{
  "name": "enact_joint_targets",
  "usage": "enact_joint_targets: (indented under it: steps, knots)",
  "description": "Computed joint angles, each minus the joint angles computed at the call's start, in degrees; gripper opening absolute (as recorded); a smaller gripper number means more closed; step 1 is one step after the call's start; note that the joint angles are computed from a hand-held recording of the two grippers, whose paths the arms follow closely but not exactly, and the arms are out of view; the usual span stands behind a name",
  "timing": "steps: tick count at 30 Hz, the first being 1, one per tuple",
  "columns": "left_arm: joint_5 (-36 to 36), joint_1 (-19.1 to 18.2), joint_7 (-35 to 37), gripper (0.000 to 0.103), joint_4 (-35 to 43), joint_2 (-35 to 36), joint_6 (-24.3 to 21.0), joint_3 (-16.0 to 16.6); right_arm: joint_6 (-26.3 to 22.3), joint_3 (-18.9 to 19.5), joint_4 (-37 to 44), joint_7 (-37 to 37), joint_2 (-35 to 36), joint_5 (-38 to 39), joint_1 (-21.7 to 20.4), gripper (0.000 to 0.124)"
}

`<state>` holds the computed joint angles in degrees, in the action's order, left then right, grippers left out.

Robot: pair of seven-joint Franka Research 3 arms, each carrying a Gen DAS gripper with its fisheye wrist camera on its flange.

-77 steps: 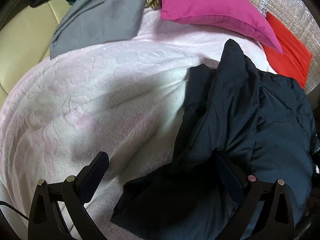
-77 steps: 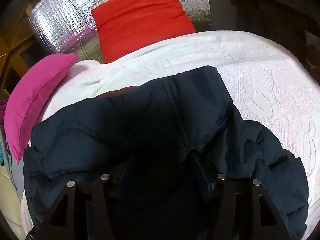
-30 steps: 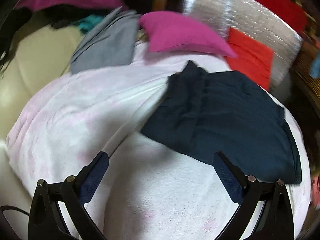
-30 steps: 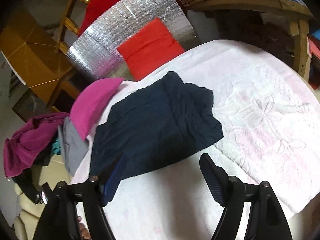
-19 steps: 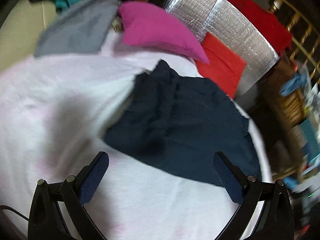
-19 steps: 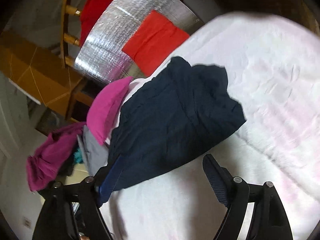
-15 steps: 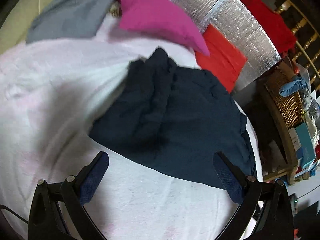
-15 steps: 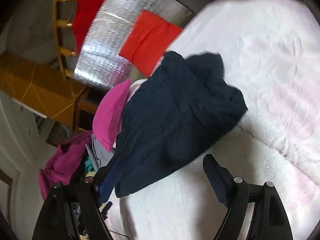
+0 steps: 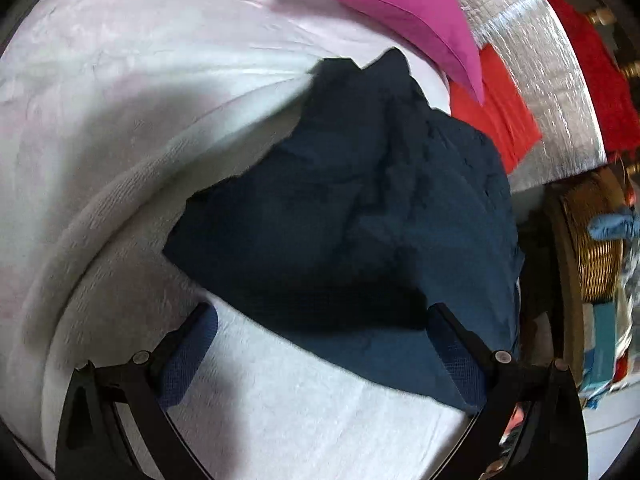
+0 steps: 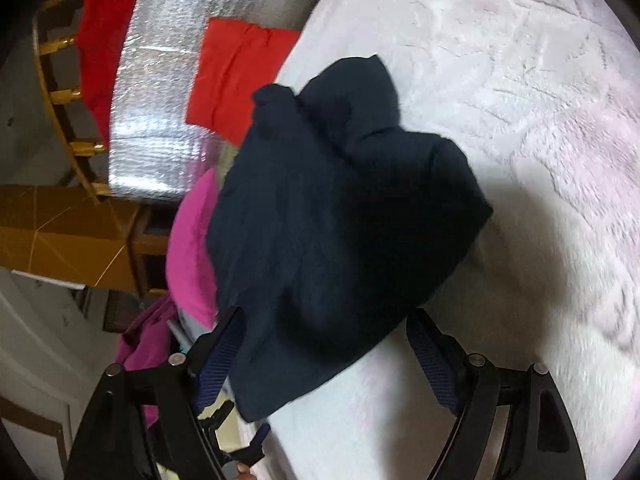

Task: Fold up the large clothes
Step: 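Grasp the folded jacket with both tools and lift it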

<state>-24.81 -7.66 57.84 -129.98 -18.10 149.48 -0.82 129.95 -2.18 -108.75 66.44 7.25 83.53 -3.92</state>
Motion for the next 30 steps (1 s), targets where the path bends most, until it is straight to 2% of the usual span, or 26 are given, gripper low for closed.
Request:
enact_joint_targets:
  steps: [2, 5, 8, 11, 13, 14, 15, 21, 25, 30]
  knots:
    - [-1.07, -0.32, 0.51, 0.103, 0.19, 0.67, 2.07, 0.27, 0.73, 0.17, 1.47, -1.14, 1.31, 1.44, -0.06, 0.084]
    - [-6.64, -1.69, 3.12, 0.103, 0.3, 1.81, 4.84, 1.66, 2.54, 0.74, 4.41, -1.21, 3.28, 0.08, 0.23, 0.082]
    - [-12.41, -2.95, 6.88, 0.103, 0.44, 2.74, 8.1, 2.8, 4.84, 1.73, 6.22, -1.4, 4.77, 0.55, 0.28, 0.074]
    - [-17.37, -3.72, 9.24, 0.101, 0.08, 3.2, 12.15, 2.84, 7.32, 2.52, 7.56, -1.56, 6.14, 1.62, 0.27, 0.06]
    - [-14.66, -2.28, 6.72, 0.083, 0.47, 3.72, 12.89, 1.22, 8.38, 3.03, 8.09, -2.18, 6.65, 2.82, 0.05, 0.054]
    - [-11.41, -1.0, 4.06, 0.076, 0.57, 3.86, 12.58, 0.03, 9.0, 3.18, 8.3, -2.14, 6.72, 2.44, 0.14, 0.051]
    - [-7.28, 0.5, 0.79, 0.064, 0.86, 4.13, 11.98, -1.27, 9.7, 3.27, 8.37, -2.0, 6.61, 1.62, 0.31, 0.048]
    - [2.14, 1.78, -5.77, 0.031, 0.52, 3.67, 14.43, -2.37, 11.44, 3.28, 7.5, -4.57, 3.97, -2.33, 0.85, 0.034]
    - [5.64, 1.21, -6.96, 0.024, 0.34, 2.52, 14.63, -1.63, 11.11, 2.75, 6.07, -7.15, 1.94, -3.15, 1.17, 0.033]
    - [7.41, 0.16, -7.28, 0.023, -0.97, -0.09, 12.36, -0.69, 9.27, 1.44, 3.24, -8.24, -0.92, -5.22, 1.33, 0.033]
